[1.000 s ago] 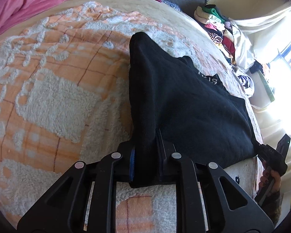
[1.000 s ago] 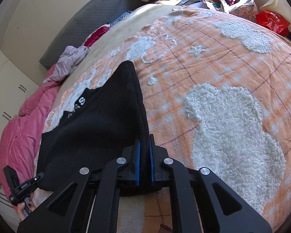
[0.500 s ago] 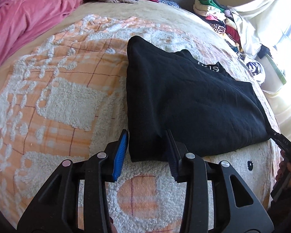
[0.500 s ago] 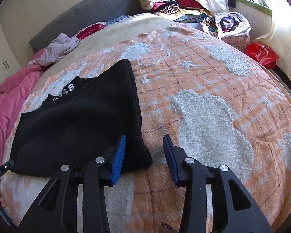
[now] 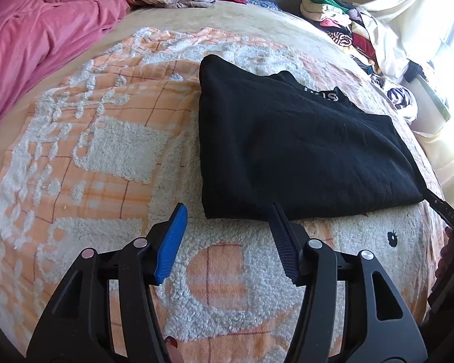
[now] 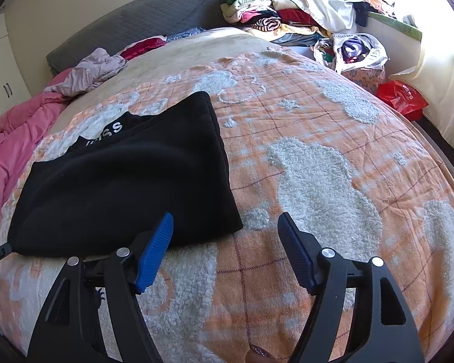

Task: Fold small clothes
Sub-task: 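Move the right tool to the shirt's folded edge and grasp it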

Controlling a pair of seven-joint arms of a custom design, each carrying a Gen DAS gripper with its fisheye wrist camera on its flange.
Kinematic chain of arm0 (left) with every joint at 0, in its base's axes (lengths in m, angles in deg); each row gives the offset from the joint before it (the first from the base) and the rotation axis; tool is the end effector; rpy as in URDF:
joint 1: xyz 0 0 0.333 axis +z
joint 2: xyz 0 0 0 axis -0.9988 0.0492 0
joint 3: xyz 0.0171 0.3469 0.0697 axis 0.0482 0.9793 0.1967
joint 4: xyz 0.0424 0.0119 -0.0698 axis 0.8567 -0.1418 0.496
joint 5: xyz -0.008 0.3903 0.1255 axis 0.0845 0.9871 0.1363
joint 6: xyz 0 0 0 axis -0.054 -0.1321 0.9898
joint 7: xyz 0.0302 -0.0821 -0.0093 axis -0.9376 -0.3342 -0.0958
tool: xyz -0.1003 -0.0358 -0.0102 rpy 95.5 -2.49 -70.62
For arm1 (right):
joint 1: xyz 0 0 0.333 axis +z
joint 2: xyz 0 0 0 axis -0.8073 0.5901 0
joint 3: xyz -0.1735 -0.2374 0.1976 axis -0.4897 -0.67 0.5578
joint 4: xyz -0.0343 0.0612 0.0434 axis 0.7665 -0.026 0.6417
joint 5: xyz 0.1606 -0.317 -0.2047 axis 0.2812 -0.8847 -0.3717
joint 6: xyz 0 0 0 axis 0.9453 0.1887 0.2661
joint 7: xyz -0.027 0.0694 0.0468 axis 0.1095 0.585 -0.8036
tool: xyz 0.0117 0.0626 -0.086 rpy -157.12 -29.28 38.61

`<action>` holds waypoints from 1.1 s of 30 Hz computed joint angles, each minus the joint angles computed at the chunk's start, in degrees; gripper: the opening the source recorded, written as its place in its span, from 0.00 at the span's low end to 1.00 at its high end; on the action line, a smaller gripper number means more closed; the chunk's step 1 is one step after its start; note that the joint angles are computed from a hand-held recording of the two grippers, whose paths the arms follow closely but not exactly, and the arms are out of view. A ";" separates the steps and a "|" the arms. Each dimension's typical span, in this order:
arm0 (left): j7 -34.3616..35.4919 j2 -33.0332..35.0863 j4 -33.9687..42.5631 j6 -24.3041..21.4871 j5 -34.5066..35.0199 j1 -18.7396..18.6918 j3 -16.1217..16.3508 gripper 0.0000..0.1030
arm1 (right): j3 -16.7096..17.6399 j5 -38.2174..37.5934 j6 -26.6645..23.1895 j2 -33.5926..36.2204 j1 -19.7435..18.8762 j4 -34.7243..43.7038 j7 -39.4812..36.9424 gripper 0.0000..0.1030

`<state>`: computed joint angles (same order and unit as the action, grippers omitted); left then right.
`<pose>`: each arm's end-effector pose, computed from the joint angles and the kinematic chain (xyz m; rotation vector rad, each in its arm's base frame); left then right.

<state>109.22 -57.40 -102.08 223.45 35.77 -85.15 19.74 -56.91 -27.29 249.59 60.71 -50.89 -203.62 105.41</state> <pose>0.6985 -0.0729 0.4075 -1.7489 2.1770 -0.8429 0.5803 0.0234 0.4165 -1.2900 2.1819 -0.7095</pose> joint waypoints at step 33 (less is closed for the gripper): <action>-13.27 4.64 7.52 1.33 7.38 1.50 3.97 0.91 | 5.26 4.06 -7.02 18.22 18.06 23.19 -41.02 0.92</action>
